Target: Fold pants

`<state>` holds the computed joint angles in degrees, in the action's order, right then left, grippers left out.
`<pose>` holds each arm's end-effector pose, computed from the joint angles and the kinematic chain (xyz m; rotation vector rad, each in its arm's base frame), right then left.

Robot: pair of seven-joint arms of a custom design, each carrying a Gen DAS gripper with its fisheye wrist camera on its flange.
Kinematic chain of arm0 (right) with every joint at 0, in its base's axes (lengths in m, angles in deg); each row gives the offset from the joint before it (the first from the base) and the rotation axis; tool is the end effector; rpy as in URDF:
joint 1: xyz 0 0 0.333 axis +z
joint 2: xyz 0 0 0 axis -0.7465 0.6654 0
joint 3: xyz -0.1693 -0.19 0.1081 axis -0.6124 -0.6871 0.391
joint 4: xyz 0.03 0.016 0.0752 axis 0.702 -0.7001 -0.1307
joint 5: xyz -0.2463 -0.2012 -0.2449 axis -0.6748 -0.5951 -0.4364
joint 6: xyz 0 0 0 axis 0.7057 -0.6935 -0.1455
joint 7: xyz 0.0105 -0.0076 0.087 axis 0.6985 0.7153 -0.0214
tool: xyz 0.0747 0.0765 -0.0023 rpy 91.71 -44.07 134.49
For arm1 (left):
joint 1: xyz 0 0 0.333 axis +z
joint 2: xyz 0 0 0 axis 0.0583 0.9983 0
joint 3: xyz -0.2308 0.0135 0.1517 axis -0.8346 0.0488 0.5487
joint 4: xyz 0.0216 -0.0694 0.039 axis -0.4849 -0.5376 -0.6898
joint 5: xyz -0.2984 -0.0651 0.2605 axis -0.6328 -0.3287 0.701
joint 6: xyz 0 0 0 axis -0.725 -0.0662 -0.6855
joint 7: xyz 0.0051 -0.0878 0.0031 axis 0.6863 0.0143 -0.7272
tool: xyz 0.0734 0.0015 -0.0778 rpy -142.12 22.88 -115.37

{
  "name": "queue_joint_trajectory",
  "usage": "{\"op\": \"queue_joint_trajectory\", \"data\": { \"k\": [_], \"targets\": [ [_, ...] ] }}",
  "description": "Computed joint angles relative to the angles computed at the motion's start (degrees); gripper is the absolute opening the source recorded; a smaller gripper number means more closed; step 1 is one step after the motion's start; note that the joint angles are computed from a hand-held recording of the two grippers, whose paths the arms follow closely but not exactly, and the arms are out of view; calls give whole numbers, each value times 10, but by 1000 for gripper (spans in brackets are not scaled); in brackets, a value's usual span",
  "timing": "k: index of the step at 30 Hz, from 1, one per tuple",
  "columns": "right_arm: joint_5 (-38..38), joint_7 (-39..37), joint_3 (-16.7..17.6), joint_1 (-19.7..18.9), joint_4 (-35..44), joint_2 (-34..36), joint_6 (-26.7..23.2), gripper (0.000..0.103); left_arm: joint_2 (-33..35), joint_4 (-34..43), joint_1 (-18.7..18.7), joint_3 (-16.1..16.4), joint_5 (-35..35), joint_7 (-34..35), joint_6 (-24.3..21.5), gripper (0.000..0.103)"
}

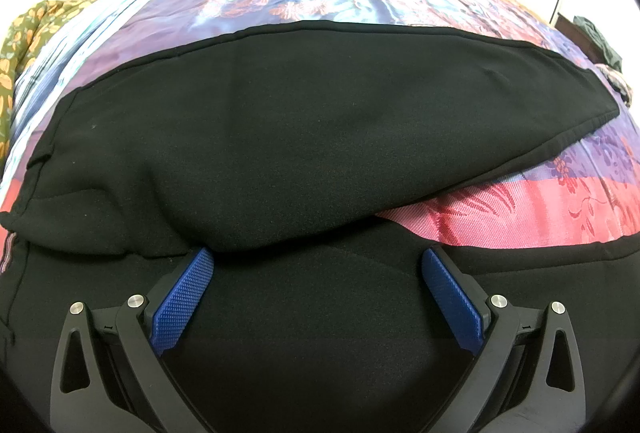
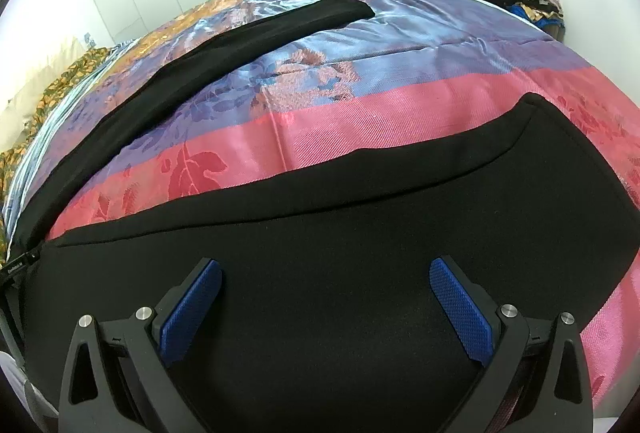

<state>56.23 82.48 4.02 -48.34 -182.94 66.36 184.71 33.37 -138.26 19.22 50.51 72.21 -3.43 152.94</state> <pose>0.5319 -0.0719 0.3292 -1.9269 1.6127 -0.3378 0.3941 0.0312 0.3036 -2.2406 1.3713 -0.4332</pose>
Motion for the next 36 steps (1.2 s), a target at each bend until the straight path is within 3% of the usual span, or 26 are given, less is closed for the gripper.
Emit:
{"op": "queue_joint_trajectory", "data": {
  "k": [11,15,19,23,29,33,36],
  "targets": [
    [-14,9,1,2,-1,1,7,103,0,0,1,0,-1,1,0,102],
    [-63,50,0,0,0,-3,-5,103,0,0,1,-1,0,0,0,102],
    [-172,149,-4,-8,12,-20,-66,103,0,0,0,0,-2,2,0,102],
    [-128,117,-7,-2,30,-47,-141,103,0,0,4,-8,5,-7,-3,102],
    [-103,129,23,35,152,27,-190,103,0,0,-6,4,-1,1,-6,102],
    [-93,117,69,75,289,125,-218,103,-24,-7,-98,98,-123,115,-41,103],
    [-74,79,99,92,355,177,-261,103,-40,-40,-59,70,-123,109,13,103]
  ]
}}
